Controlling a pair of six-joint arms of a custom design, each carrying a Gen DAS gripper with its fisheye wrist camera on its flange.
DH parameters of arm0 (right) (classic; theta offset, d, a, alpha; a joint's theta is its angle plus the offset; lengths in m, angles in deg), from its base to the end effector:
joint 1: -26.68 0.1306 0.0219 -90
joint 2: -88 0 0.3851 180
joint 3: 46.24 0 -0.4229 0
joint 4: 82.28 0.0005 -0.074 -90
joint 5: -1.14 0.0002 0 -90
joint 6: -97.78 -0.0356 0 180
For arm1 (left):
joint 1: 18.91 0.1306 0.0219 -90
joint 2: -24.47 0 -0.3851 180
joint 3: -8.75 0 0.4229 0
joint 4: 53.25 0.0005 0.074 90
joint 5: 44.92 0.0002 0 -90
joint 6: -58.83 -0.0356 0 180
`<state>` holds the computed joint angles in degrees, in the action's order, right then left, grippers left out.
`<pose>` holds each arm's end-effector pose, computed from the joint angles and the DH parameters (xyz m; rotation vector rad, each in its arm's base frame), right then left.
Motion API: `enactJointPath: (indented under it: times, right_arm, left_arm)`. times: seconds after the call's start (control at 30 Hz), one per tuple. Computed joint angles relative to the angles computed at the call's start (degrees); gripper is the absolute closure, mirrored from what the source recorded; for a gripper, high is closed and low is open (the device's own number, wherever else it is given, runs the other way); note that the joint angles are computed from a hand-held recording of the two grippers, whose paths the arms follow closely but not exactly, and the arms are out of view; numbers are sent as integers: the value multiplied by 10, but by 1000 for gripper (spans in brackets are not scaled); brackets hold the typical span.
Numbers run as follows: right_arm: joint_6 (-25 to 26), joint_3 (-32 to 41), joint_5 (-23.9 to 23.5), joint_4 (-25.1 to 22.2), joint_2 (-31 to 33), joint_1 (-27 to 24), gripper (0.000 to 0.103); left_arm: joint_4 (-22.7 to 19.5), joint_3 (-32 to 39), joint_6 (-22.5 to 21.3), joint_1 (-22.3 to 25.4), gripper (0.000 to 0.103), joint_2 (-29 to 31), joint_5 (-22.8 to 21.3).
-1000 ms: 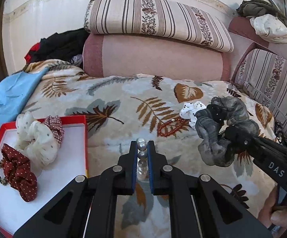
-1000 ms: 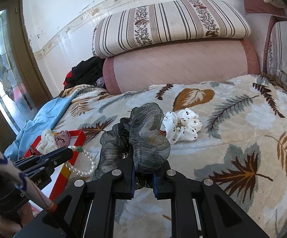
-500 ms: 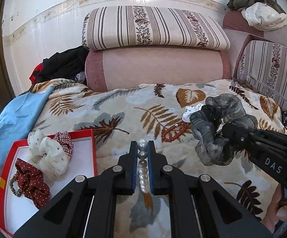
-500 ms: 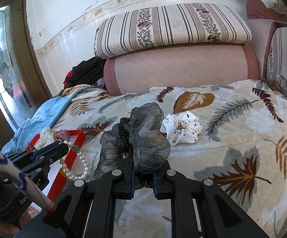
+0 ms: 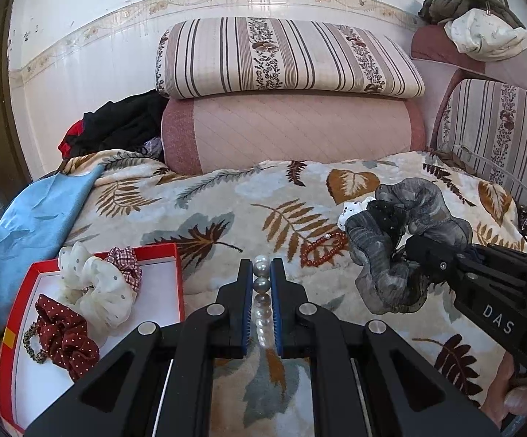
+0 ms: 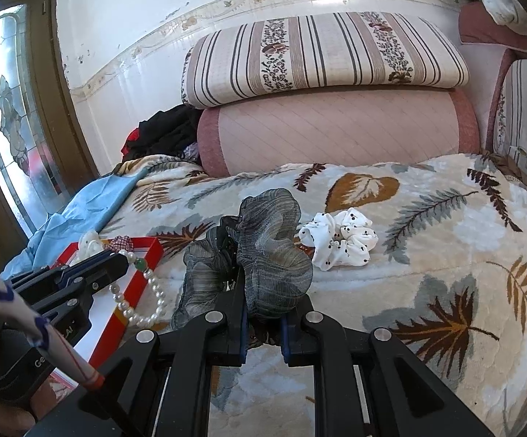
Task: Organize jewelry
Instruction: 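Carry the grey scrunchie and pearl bracelet over the red-framed tray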
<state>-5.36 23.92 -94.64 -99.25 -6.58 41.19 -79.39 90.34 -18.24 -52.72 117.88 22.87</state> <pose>0.4751 0.1262 0.3446 -0.0858 2.1537 0.3896 0.4583 -0.2914 0.3624 0.1885 2.1686 -0.0292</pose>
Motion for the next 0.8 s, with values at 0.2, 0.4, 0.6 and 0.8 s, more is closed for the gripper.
enactJointPath:
  times: [0.2,0.4,0.6,0.8]
  right_arm:
    - [6,-5,13,3,-7,10,89]
    - [6,-10,27,5,-14,20,89]
    - [-6,-17,38,-4,-23,26,89]
    - [-14,-25,57,-10,-36,38,89]
  left_arm:
    - [3,-3,1,2,94,-7,5]
    - [8,-6,5,5,94,-15,7]
    - [7,-7,9,8,94,-19,13]
    - [9,-12,13,9,94,-29,17]
